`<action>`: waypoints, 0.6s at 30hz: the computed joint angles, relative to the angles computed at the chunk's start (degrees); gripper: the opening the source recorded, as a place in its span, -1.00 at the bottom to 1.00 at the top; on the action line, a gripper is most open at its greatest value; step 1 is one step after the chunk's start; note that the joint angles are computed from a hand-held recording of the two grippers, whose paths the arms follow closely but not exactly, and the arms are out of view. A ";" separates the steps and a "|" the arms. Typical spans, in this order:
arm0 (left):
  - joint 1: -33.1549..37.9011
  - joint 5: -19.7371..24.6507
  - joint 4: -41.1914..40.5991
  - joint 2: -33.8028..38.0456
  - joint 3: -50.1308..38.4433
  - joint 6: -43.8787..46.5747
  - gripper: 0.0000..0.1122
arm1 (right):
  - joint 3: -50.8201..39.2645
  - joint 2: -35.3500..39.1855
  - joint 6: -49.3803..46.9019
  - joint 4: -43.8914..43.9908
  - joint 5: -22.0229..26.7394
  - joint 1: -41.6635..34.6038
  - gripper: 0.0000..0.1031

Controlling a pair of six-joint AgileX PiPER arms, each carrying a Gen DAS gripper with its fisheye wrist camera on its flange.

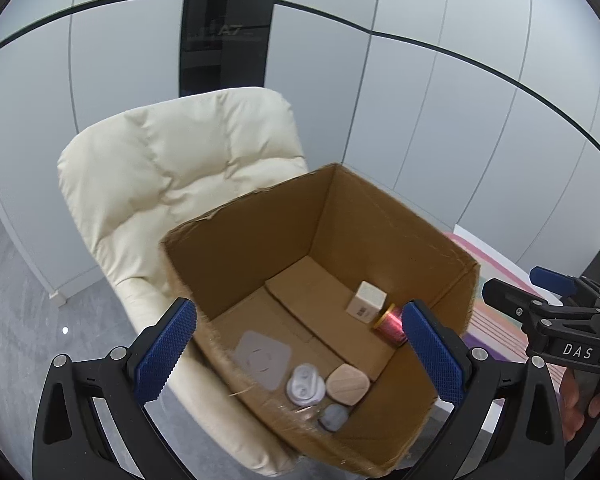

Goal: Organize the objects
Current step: 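Withdraw both tools from the cardboard box back over the striped cloth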

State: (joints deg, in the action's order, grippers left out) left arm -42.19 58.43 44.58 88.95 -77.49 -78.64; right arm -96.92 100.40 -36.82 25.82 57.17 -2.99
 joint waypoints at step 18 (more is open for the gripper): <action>-1.93 -1.10 -2.03 11.15 -13.74 5.83 0.84 | -4.13 2.41 -2.97 2.89 3.14 -9.51 0.97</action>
